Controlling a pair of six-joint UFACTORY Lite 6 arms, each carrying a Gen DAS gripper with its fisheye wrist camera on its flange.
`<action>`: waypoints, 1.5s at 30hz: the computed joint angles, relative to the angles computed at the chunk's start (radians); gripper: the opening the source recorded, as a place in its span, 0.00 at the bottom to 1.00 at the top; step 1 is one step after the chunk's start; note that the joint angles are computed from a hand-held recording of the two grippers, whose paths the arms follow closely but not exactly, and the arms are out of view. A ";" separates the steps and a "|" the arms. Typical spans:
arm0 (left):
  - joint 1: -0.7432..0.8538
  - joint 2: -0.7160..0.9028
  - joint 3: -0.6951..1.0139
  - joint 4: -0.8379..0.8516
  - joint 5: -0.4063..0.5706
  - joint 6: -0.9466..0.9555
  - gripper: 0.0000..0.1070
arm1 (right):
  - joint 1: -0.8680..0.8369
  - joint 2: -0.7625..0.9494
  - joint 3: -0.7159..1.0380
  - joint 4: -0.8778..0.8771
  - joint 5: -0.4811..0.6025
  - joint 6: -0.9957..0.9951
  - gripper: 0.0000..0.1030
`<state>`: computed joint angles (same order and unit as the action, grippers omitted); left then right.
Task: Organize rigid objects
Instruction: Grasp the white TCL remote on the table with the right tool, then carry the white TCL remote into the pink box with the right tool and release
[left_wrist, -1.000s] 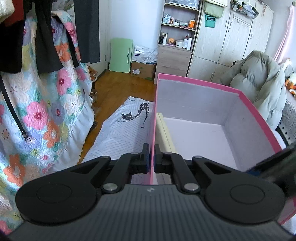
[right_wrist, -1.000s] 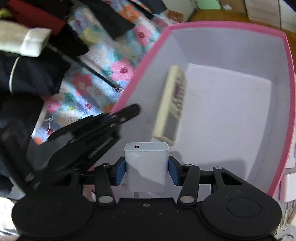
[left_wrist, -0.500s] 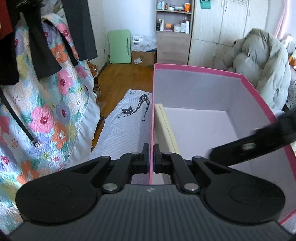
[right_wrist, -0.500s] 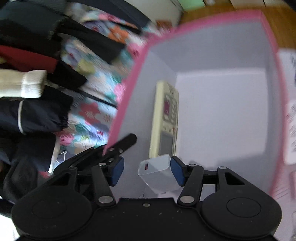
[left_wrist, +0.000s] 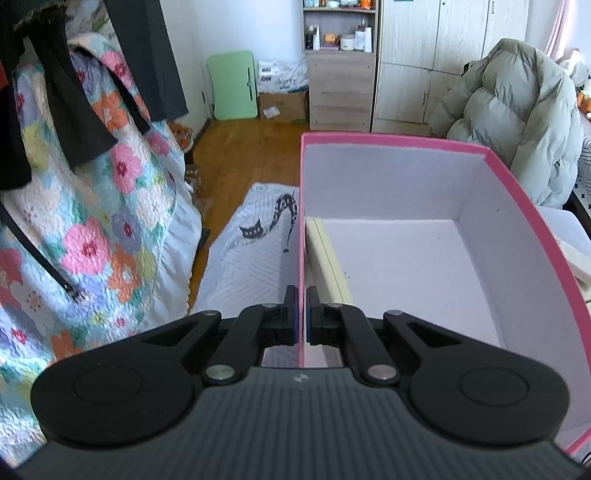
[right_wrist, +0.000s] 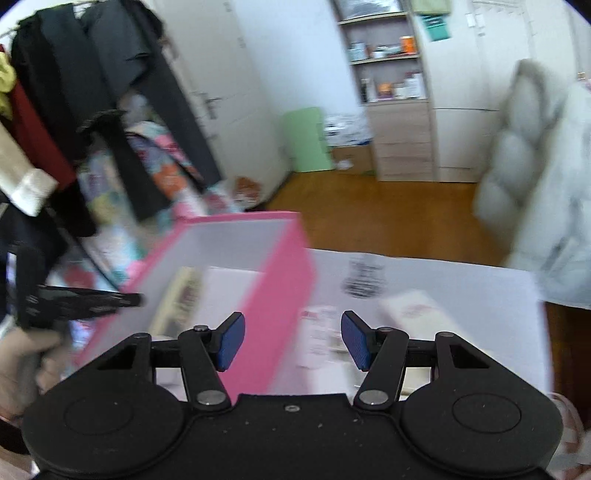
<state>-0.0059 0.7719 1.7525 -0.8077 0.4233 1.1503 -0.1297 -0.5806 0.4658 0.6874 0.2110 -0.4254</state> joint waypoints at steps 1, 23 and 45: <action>0.000 0.021 0.024 0.028 0.011 -0.036 0.03 | -0.007 -0.016 -0.022 -0.085 -0.012 0.053 0.61; -0.013 0.016 -0.014 0.020 -0.044 -0.024 0.03 | -0.237 0.486 0.202 0.256 0.014 -0.835 0.65; -0.025 -0.047 -0.130 -0.205 -0.129 0.237 0.04 | -0.207 0.938 0.642 -0.027 0.058 -0.405 0.61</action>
<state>-0.0308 0.7246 1.6229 -1.0123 0.2939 1.3877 -0.3364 0.3577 1.1078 0.6607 0.2685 -0.8302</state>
